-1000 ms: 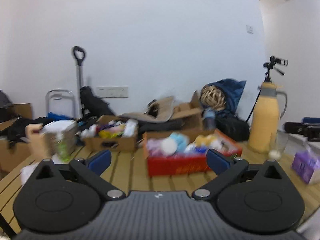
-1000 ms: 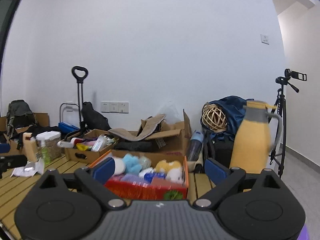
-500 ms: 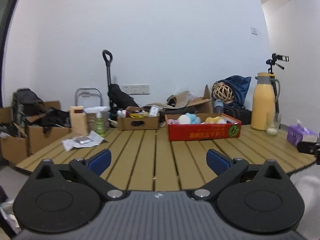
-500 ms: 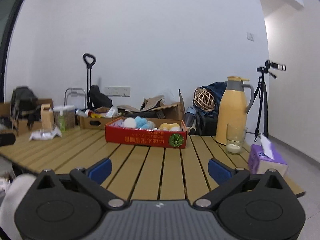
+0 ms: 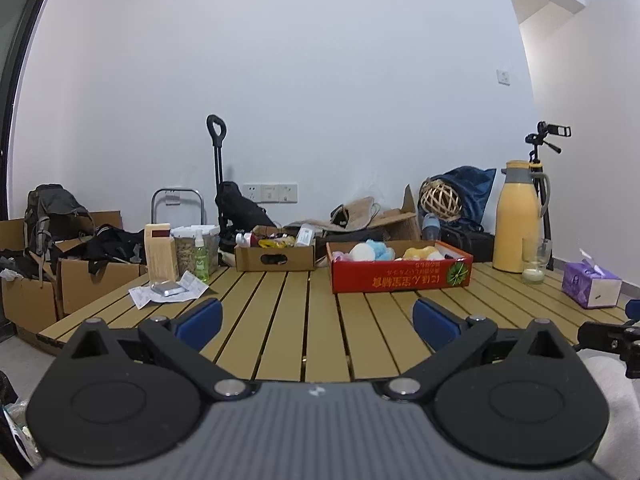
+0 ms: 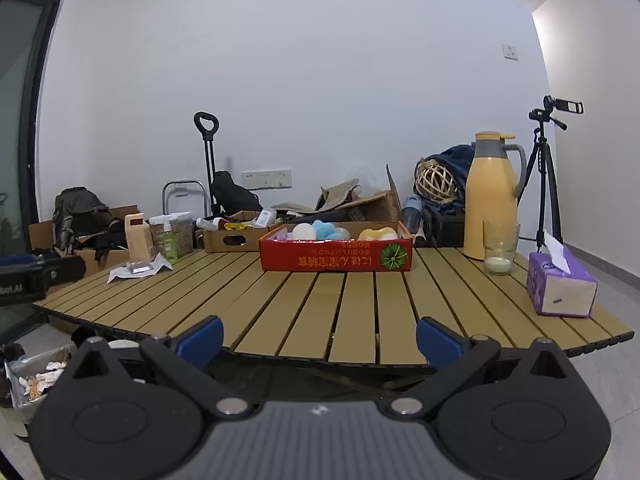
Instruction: Organize soft objects
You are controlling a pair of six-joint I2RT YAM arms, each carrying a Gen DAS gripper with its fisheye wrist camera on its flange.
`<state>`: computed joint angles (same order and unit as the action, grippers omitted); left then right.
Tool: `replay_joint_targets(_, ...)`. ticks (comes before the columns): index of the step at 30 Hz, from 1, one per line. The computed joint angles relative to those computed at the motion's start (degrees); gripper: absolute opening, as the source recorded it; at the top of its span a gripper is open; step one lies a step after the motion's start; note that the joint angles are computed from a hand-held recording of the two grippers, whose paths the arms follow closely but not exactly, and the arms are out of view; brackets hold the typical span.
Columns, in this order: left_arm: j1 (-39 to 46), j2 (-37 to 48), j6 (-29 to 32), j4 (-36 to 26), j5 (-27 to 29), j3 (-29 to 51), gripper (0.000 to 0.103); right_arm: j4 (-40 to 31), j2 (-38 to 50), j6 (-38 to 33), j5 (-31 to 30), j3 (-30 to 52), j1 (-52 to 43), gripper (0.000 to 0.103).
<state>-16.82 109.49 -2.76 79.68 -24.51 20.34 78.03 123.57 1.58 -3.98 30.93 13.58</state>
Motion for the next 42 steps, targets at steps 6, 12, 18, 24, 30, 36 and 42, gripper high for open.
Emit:
replay_joint_targets(6,1.2,0.1,-1.2,-2.1,1.8,1.2,0.103,1.3,0.0,0.7,0.3,-0.4,-0.5,0.103)
replay_joint_targets(12,0.9,0.2,-1.1,-1.4,1.9,0.9,0.103,1.8,0.3,1.7,0.5,-0.3,-1.0,0.103)
replay_joint_targets(18,0.3,0.4,-0.8,-0.6,1.6,0.8,0.103,2.3,0.4,1.8,0.6,-0.7,-0.9,0.103)
replay_joint_targets(24,0.3,0.6,-0.6,-0.3,1.9,0.7,0.103,2.9,0.6,1.5,0.4,-0.8,-1.0,0.103)
replay_joint_targets(30,0.1,0.6,-0.4,-0.5,2.0,0.9,0.103,3.2,0.5,1.4,0.8,-1.1,-1.0,0.103)
replay_joint_targets(36,0.1,0.6,-0.4,-0.5,2.0,1.0,0.103,3.9,0.4,1.2,0.6,-1.3,-1.2,0.103)
replay_joint_targets(42,0.2,0.7,-0.4,-0.5,2.0,1.0,0.103,4.6,0.5,1.4,0.8,-1.6,-0.9,0.103)
